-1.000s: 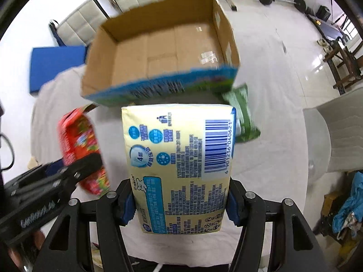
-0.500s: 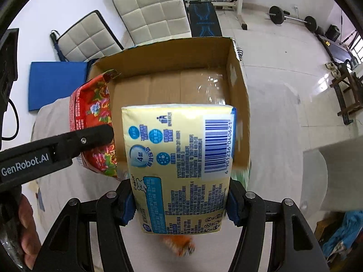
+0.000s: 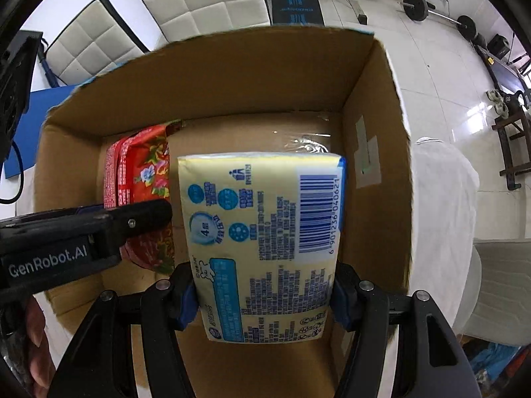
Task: Organize soft objects
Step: 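Carry both items into the cardboard box and open both tools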
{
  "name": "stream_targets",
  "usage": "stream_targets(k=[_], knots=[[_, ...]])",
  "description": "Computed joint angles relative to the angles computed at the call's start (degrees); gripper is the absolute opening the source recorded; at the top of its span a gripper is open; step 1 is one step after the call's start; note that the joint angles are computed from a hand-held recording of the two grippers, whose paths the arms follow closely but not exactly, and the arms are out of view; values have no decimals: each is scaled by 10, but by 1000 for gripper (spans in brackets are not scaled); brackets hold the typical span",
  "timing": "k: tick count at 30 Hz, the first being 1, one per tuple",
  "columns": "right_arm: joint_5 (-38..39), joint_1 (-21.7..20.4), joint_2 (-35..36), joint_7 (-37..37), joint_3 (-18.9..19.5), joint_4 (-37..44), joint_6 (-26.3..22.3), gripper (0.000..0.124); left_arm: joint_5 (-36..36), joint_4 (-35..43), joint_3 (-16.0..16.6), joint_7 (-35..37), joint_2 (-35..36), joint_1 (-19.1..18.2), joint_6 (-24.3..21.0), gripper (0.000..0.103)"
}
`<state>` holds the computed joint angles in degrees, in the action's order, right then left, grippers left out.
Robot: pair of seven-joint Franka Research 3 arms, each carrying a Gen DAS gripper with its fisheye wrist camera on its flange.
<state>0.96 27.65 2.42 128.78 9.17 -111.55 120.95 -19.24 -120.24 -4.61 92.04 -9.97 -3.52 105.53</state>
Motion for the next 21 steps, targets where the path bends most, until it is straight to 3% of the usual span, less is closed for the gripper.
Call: stream_targets(k=[8,13,18,21], knots=[[-10,-3,22,-34,-5,28,-6,65,-12,-1,4,-4,-5,5,-6,44],[-21,2,25,-37,-6,36,-16,67,-4,17,8,-21,1,12,-38,47],[-18,3,23,-38,-6,41,-21,71,11,3,12,-30,-33,18,-36,47],[-16,4,9,-37,-4,37,-32,74,20,-11,17,-31,-63,19,-37,60]])
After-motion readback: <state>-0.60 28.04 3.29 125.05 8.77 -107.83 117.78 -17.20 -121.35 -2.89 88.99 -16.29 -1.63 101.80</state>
